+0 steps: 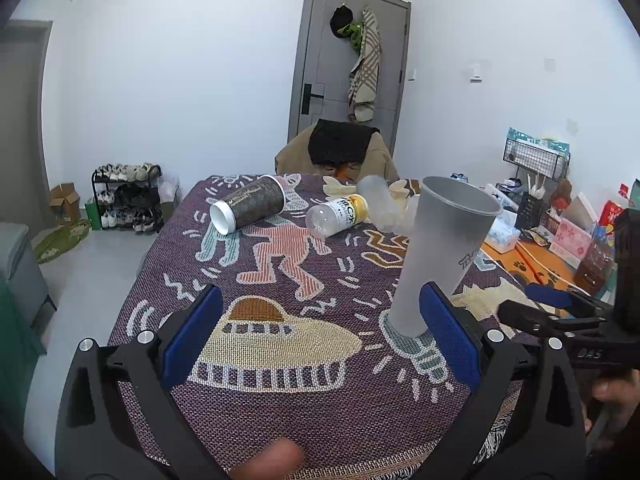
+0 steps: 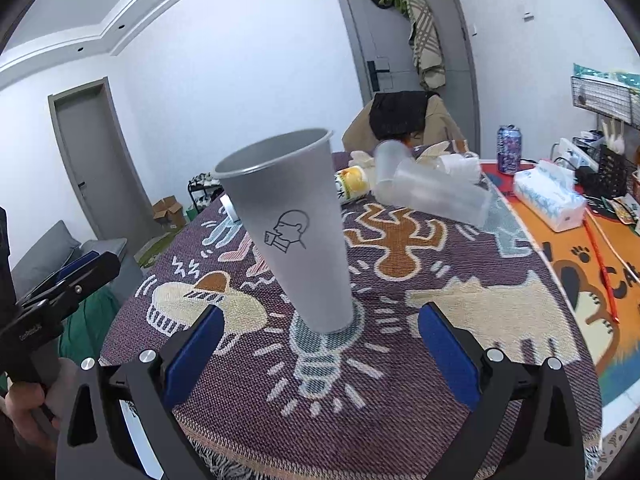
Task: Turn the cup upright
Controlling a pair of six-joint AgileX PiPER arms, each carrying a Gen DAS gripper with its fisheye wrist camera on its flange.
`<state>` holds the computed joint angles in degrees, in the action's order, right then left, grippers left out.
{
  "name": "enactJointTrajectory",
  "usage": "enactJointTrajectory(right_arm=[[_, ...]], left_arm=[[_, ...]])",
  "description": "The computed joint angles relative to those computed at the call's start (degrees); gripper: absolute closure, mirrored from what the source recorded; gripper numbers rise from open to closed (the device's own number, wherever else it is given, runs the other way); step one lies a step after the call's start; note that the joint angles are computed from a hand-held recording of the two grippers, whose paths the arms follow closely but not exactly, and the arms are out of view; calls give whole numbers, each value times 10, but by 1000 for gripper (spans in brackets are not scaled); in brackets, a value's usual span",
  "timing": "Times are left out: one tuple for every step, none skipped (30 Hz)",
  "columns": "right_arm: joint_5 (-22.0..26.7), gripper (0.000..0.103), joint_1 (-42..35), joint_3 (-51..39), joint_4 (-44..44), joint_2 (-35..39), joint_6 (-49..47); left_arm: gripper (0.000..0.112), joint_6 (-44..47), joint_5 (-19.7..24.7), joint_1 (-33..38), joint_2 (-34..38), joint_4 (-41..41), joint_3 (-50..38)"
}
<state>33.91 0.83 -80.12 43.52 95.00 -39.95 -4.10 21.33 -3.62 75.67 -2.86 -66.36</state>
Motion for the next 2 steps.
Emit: enactJointTrajectory(right_arm=[[2,8,7,-15,-14,13,12],[5,8,14,-31,-28,26,25]], left_arm=[[15,10,0,5,2,-12,0],[15,23,1,11,4,-28,0]])
